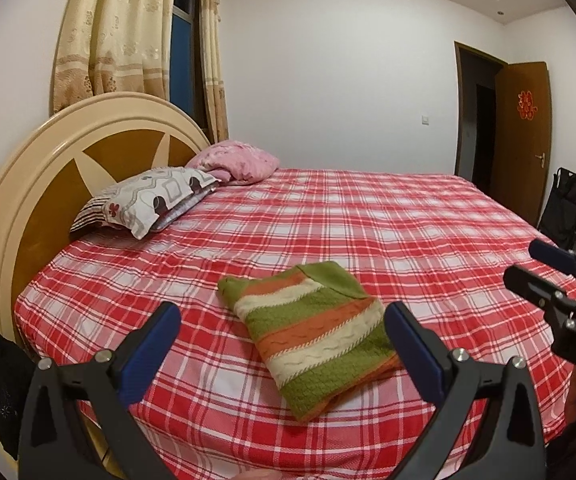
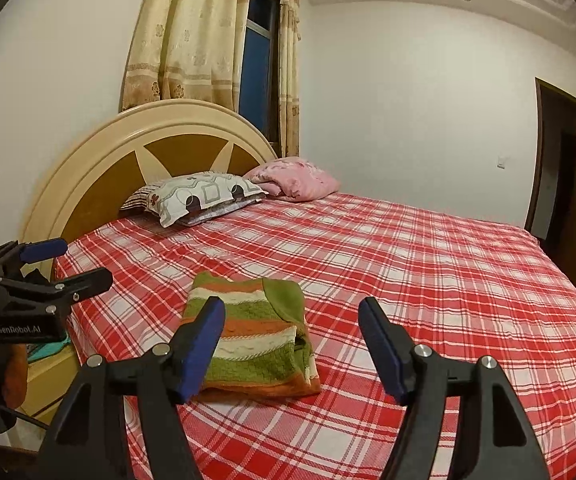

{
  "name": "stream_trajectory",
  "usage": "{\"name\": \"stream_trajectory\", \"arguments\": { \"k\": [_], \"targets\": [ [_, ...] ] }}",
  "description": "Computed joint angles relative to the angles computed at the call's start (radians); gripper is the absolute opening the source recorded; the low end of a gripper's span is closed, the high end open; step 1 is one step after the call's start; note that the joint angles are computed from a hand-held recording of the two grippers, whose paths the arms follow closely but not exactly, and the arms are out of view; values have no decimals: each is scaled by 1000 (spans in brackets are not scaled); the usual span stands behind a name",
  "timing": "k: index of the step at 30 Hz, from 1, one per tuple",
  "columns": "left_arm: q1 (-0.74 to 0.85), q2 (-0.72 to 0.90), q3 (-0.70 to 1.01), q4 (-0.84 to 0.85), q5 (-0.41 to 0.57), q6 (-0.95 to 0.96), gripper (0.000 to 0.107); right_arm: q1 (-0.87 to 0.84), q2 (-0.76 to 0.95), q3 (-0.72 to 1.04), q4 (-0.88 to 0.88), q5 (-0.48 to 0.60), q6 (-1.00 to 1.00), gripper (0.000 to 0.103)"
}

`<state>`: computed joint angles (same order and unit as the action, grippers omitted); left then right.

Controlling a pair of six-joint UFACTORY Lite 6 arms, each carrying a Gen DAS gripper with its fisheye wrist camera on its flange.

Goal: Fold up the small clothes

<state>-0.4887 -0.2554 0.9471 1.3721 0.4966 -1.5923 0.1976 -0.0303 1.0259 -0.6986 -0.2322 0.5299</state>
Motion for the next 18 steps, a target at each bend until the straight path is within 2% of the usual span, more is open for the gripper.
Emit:
{"name": "stream_trajectory", "arguments": {
  "k": [9,16,18],
  "targets": [
    [22,27,15,-38,-24,30,103,4,-20,-27,5,-21,-21,70],
    [-23,22,-7,62,18,-47,103,12,-18,-37,17,-28,-38,70],
    [-19,19,-9,62,-1,-40,103,9,-14,-34,3,-29,-25,70]
  ]
}}
